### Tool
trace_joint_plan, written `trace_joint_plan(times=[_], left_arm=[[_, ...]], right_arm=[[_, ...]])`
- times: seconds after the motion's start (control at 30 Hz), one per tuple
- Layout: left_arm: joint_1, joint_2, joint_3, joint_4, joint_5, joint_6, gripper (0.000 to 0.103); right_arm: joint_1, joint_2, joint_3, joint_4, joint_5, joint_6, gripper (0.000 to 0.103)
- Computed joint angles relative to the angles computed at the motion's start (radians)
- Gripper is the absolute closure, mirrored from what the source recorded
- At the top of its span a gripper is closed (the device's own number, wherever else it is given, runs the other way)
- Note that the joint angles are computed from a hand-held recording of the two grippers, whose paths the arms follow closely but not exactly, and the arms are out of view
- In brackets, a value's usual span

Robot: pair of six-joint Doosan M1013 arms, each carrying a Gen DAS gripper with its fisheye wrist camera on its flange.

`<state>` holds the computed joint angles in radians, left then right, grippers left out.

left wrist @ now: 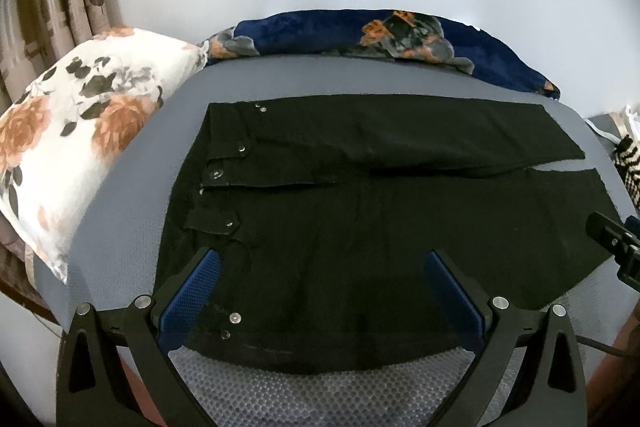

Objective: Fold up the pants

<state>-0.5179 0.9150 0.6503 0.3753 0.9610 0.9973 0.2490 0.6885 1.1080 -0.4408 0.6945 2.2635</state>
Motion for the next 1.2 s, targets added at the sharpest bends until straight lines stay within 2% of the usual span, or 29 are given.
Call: trace_joint_plan(times=[0.27,1.2], left_arm=[[0.007,0.003,-0.005,-0.061,-0.001,0.035,0.002],[0.001,0.024,-0.045,-0.055,0.062,0.04,0.002]], right_arm=[[0.0,-0.001,0.004,0.006,-0.002,0.002,0.0],[0.001,0.004,-0.007,0.04,-0.007,-0.034,0.0]])
